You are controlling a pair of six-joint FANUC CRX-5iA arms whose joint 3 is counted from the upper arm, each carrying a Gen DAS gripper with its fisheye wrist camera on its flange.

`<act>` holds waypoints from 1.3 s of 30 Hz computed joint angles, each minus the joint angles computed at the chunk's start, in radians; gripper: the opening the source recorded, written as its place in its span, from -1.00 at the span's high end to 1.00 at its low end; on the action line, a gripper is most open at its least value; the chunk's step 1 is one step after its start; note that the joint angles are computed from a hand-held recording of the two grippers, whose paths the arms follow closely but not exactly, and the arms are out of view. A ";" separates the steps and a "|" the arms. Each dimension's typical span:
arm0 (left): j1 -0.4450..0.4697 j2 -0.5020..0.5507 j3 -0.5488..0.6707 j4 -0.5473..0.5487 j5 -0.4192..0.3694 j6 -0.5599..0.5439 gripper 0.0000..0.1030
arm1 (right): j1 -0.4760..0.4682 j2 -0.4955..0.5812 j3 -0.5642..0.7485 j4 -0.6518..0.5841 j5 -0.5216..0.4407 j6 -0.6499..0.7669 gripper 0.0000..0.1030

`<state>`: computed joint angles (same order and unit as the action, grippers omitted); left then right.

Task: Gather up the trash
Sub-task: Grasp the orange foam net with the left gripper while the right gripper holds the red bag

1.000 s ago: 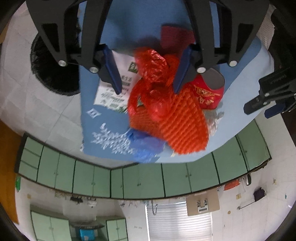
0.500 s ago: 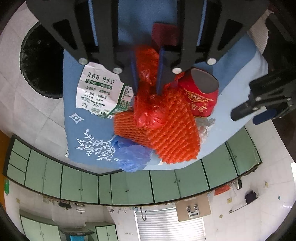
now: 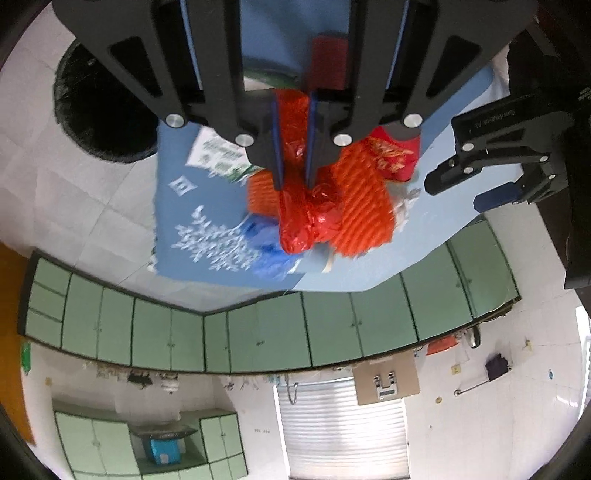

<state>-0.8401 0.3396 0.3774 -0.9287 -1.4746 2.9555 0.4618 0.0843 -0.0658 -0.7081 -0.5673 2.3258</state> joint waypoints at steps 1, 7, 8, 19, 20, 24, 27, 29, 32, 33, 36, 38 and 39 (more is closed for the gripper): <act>0.002 0.005 0.007 0.000 0.013 -0.006 -0.55 | -0.004 0.001 0.001 0.003 0.007 -0.004 0.81; 0.018 0.030 0.042 -0.003 0.060 -0.033 -0.47 | -0.023 0.014 0.011 0.030 0.034 -0.037 0.81; 0.023 0.036 0.048 0.000 0.067 -0.039 -0.44 | -0.025 0.016 0.013 0.031 0.038 -0.039 0.81; 0.078 0.086 0.084 0.050 0.116 -0.072 0.58 | -0.036 0.043 0.030 0.046 0.037 -0.059 0.80; 0.072 0.091 0.091 0.042 0.106 -0.072 0.66 | -0.034 0.043 0.030 0.050 0.036 -0.068 0.80; 0.040 0.094 0.102 -0.002 0.074 -0.066 0.96 | -0.038 0.046 0.040 0.043 0.026 -0.071 0.80; 0.025 0.086 0.103 -0.023 0.073 -0.066 0.96 | -0.040 0.041 0.041 0.037 0.027 -0.067 0.80; 0.022 0.089 0.108 -0.027 0.068 -0.072 0.96 | -0.040 0.035 0.034 0.035 0.031 -0.062 0.80; 0.037 0.088 0.104 -0.001 0.085 -0.091 0.93 | -0.039 0.028 0.019 0.040 0.041 -0.057 0.80; 0.043 0.087 0.100 0.010 0.093 -0.090 0.87 | -0.037 0.027 0.016 0.048 0.044 -0.063 0.80; 0.054 0.094 0.099 0.026 0.096 -0.088 0.31 | -0.030 0.024 0.011 0.071 0.053 -0.090 0.81; 0.058 0.099 0.099 0.025 0.101 -0.087 0.27 | -0.023 0.026 0.011 0.089 0.057 -0.111 0.81; 0.060 0.099 0.097 0.025 0.109 -0.089 0.33 | -0.020 0.026 0.010 0.097 0.060 -0.119 0.81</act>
